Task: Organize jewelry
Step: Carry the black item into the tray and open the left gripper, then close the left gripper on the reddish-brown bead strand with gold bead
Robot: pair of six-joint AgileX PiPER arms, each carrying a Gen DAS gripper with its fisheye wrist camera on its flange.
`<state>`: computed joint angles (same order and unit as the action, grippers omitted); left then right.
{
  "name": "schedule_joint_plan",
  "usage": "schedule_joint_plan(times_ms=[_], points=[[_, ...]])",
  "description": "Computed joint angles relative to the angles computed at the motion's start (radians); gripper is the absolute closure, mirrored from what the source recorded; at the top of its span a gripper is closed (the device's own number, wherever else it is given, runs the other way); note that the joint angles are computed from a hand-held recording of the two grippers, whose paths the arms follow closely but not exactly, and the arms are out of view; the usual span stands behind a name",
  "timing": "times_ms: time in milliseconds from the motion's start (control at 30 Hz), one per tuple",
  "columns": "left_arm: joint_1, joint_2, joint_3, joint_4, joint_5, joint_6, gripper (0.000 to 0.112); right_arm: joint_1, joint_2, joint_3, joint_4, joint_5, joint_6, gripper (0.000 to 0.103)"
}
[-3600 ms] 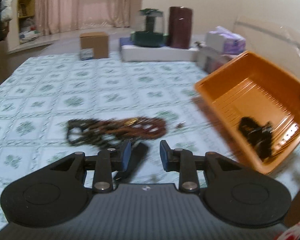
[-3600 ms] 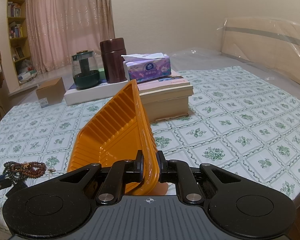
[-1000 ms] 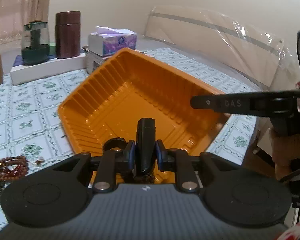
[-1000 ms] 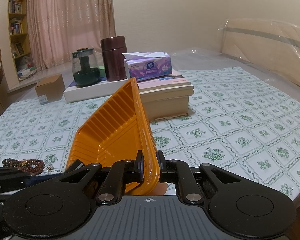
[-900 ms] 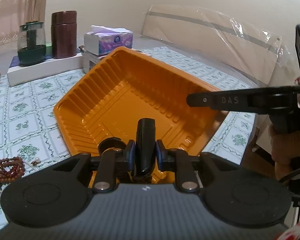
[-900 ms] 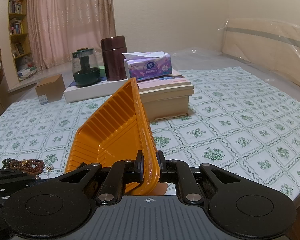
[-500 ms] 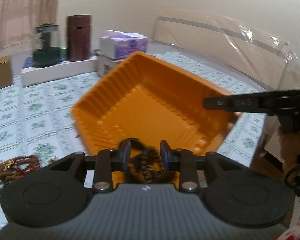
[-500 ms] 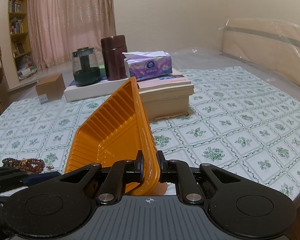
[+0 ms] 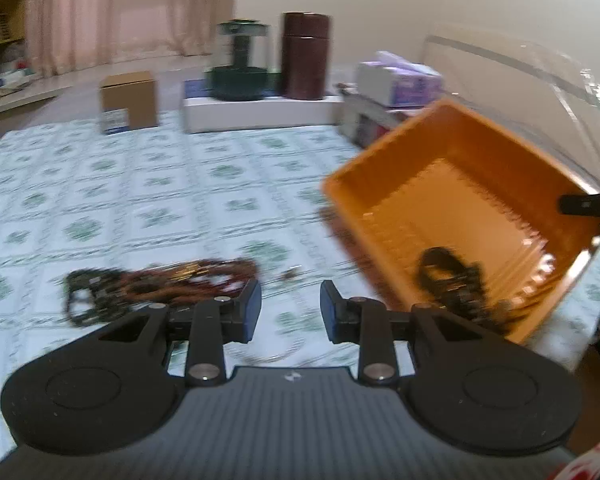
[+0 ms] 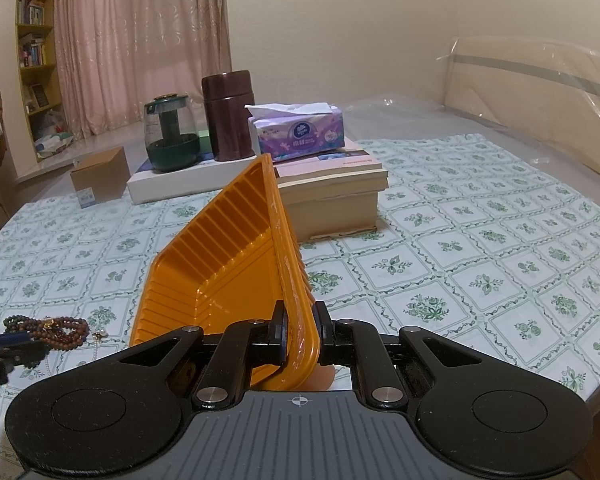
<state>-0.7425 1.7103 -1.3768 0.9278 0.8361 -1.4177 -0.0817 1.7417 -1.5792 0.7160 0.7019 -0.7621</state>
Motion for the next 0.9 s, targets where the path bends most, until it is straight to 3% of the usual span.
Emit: schedule_joint_plan(times_ms=[400, 700, 767, 900], points=[[0.056, -0.119, 0.238, 0.04, 0.083, -0.122, 0.084, 0.008, 0.004, -0.008, -0.031, -0.005, 0.032, 0.091], [0.125, -0.097, 0.232, 0.098, 0.03, -0.116, 0.084, 0.013, 0.005, -0.008, -0.043, -0.012, 0.036, 0.091], [0.147, -0.083, 0.214, 0.091, -0.021, -0.054, 0.084, 0.014, 0.006, -0.008, -0.046, -0.013, 0.036, 0.091], [0.164, -0.026, 0.156, 0.082, -0.033, 0.09, 0.084, 0.015, 0.008, -0.011, -0.051, -0.014, 0.042, 0.091]])
